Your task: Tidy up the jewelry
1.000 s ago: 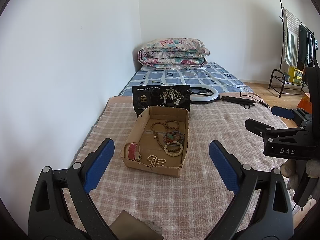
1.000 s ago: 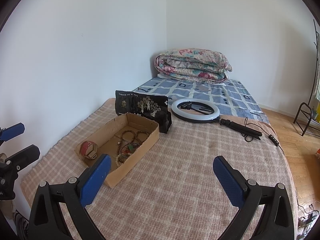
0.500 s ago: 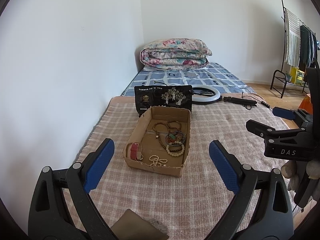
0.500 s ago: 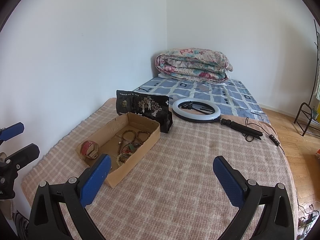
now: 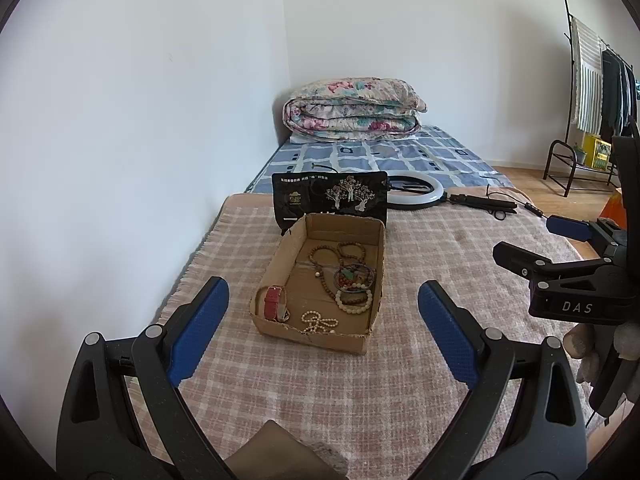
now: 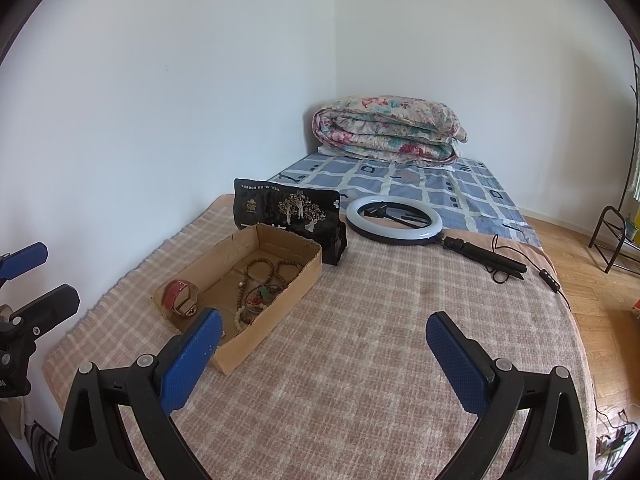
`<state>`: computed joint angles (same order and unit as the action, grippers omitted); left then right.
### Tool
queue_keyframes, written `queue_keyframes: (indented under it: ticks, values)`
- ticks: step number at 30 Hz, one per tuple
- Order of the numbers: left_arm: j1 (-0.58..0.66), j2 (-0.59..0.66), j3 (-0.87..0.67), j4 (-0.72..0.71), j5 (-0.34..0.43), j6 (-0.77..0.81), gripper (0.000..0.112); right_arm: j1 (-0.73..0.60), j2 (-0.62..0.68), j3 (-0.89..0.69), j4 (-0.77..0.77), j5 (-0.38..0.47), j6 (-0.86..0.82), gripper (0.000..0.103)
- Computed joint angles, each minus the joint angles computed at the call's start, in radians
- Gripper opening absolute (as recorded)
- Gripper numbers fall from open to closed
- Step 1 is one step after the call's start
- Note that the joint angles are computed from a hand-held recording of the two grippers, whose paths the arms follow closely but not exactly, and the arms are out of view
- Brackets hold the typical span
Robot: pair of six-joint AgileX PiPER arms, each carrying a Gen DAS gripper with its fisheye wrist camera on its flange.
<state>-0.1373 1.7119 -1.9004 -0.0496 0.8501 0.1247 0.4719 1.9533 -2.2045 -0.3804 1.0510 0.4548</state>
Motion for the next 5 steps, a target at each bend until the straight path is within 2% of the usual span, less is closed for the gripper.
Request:
queue_keyframes:
  ticks: [5]
  values:
    - [0.008,0.003,-0.004,-0.001,-0.006,0.012,0.097,0.003,0.000,0.002,-0.002,0.001,0.002,0.103]
